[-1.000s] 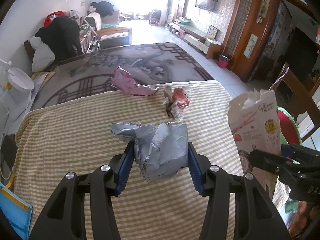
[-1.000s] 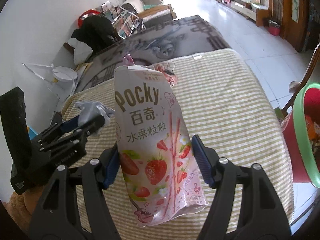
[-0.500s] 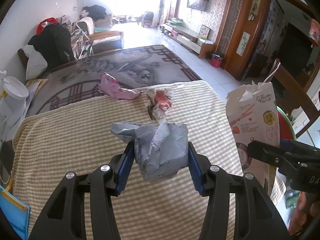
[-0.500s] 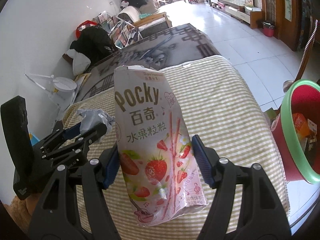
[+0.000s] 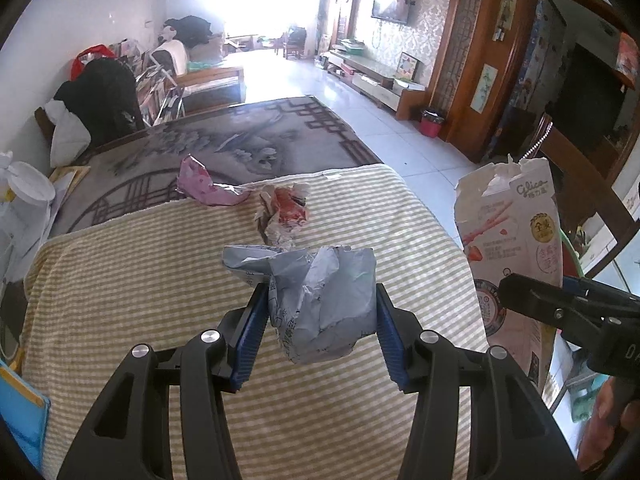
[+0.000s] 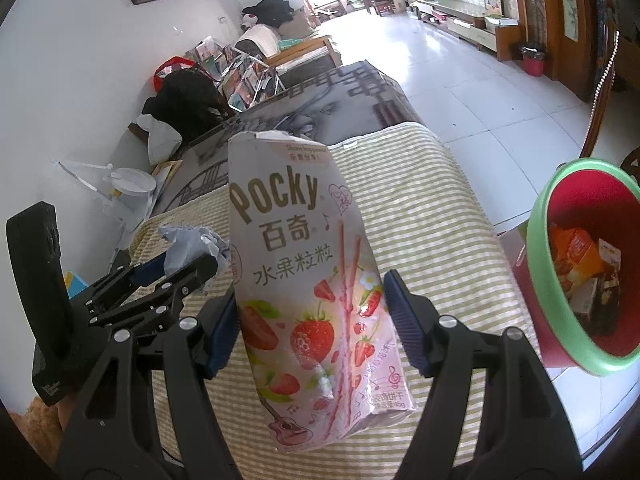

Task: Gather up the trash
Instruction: 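Carry grey foil wrapper and Pocky box over the red bucket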

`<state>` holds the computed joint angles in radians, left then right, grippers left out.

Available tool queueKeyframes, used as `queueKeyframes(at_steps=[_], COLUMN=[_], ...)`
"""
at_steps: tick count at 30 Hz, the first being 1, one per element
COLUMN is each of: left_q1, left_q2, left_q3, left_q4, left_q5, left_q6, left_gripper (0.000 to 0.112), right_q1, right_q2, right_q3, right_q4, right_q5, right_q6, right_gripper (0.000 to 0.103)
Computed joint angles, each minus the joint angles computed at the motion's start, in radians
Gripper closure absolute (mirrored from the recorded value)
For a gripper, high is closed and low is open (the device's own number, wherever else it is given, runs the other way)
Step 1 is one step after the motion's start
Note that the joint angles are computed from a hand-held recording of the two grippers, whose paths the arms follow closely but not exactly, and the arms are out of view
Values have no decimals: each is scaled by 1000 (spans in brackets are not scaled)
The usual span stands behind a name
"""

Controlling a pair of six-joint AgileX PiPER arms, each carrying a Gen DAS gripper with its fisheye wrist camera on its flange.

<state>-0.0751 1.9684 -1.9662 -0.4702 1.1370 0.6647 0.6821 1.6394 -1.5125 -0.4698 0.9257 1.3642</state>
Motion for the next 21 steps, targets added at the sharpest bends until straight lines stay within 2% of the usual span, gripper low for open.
queueKeyframes(at_steps=[10, 21], left_q1=[-66, -160], left_q2=[-125, -192], left_q3=[184, 265], left_q4=[73, 174], left_q5=[-112, -180], left_q6=[-110, -263], left_gripper=[63, 63], right_q1=[-85, -154], right_q2=[-90, -170], right_q3=[117, 220], right_q4=[113, 217], right_q5=[-112, -185], right_q6=[-168, -306], right_gripper=[37, 37])
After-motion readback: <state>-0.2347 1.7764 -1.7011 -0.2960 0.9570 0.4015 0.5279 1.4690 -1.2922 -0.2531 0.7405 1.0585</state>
